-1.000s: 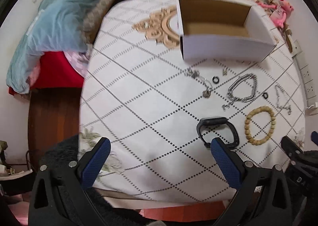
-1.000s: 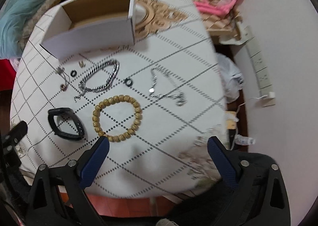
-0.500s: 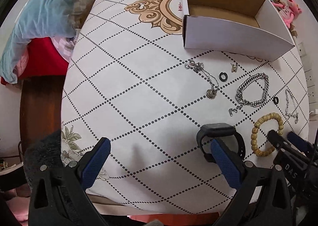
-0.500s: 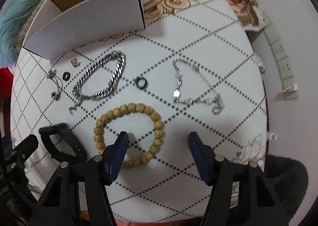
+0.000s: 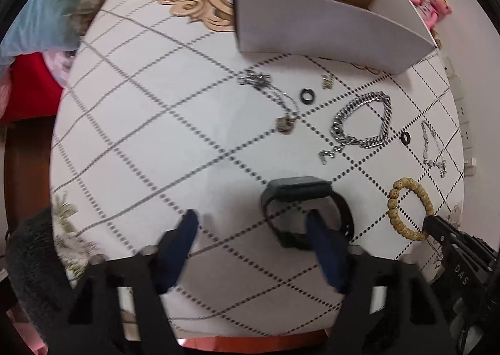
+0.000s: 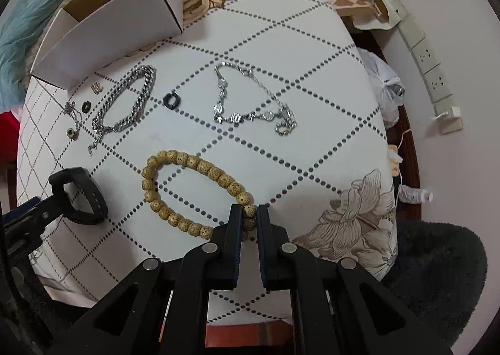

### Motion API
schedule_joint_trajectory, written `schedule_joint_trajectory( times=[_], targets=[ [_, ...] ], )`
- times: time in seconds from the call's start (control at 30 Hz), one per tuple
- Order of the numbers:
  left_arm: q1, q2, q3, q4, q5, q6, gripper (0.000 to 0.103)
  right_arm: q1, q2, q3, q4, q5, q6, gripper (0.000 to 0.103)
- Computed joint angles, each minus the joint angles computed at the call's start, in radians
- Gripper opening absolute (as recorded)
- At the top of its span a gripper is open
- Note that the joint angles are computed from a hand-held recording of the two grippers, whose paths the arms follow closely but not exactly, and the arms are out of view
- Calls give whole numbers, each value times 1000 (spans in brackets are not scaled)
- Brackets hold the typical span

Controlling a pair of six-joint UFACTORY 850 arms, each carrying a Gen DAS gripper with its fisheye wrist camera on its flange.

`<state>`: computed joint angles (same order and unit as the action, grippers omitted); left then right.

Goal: Organize jewelry
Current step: 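Grasp the wooden bead bracelet with the right tool while the left tool grasps the black watch band, then carry both items into the white box and open both tools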

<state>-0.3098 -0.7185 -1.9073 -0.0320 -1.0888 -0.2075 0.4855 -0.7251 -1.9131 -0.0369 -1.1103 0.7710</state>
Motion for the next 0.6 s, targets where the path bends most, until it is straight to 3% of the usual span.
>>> schedule_joint_trajectory(
  times=[0.07, 0.17, 0.33, 0.6],
  targets=[
    [-9, 1, 11, -1, 19, 16, 20, 0, 8, 13, -11, 16, 11, 14],
    [-10, 3, 22, 11, 53, 32, 8, -15, 7, 21, -26, 36, 11, 14],
    [0, 15, 38, 3, 74, 39, 5, -10, -44, -48, -67, -11, 11, 10],
    [23, 80, 67, -26, 107, 88, 3, -19, 22, -2, 42, 115, 8, 9]
  ],
)
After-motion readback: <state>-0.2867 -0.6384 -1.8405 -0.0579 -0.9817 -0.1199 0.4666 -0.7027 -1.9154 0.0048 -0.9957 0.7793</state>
